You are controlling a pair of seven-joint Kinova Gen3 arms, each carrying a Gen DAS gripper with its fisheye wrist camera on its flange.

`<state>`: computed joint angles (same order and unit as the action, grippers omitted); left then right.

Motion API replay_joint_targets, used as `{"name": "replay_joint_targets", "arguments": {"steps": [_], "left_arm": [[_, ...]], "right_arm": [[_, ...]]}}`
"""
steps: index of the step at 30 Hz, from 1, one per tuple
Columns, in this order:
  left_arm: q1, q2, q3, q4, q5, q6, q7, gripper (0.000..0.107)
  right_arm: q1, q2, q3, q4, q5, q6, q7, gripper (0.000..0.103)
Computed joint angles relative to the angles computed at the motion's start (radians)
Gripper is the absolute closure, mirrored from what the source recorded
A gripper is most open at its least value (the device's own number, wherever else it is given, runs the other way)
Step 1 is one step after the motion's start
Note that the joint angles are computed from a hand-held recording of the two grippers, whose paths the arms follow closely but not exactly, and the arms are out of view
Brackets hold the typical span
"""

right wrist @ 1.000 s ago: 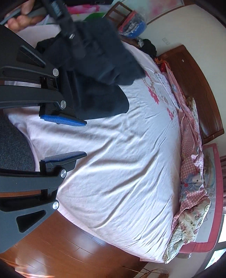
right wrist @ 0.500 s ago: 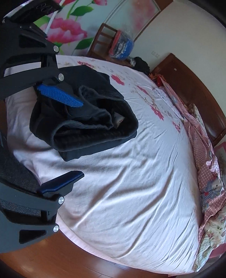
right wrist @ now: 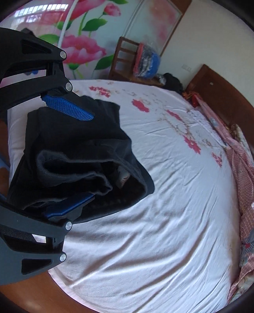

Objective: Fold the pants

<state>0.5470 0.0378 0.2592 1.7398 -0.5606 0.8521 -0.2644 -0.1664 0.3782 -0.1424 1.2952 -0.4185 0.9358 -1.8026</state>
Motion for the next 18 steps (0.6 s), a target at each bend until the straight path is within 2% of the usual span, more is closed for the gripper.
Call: {"name": "replay_joint_targets", "arguments": {"steps": [1,2,3,6,10,13,14,16,18], "left_arm": [[0.001,0.015,0.002,-0.017,0.000,-0.003,-0.004,0.023],[0.006,0.020,0.001,-0.023,0.000,-0.002,-0.009,0.023],[0.007,0.028,0.000,-0.044,0.008,0.002,-0.031,0.023],[0.021,0.032,-0.006,-0.054,0.007,0.003,-0.041,0.020],[0.029,0.020,-0.010,-0.065,0.002,0.012,-0.059,0.020],[0.025,0.011,-0.018,-0.068,0.002,0.018,-0.065,0.017],[0.006,0.007,-0.019,-0.066,0.025,0.007,-0.087,0.017],[-0.007,0.016,-0.024,-0.074,0.035,0.016,-0.093,0.017],[-0.018,0.019,-0.027,-0.075,0.046,0.011,-0.114,0.017]], "right_arm": [[-0.019,0.014,-0.005,-0.023,0.031,0.028,0.021,0.055],[-0.035,0.024,-0.007,-0.038,0.048,0.049,0.039,0.090],[-0.037,0.038,-0.014,-0.055,0.049,0.073,0.051,0.093],[-0.020,0.041,-0.017,-0.067,-0.016,0.101,0.119,0.093],[0.101,-0.056,-0.058,0.027,-0.176,0.057,0.197,0.094],[0.160,-0.106,-0.045,0.085,-0.254,0.087,0.232,0.094],[0.168,-0.119,-0.036,0.117,-0.260,0.093,0.221,0.094],[0.130,-0.136,0.019,0.182,-0.222,0.099,0.196,0.094],[0.124,-0.110,0.041,0.262,-0.196,0.089,0.152,0.093]]}}
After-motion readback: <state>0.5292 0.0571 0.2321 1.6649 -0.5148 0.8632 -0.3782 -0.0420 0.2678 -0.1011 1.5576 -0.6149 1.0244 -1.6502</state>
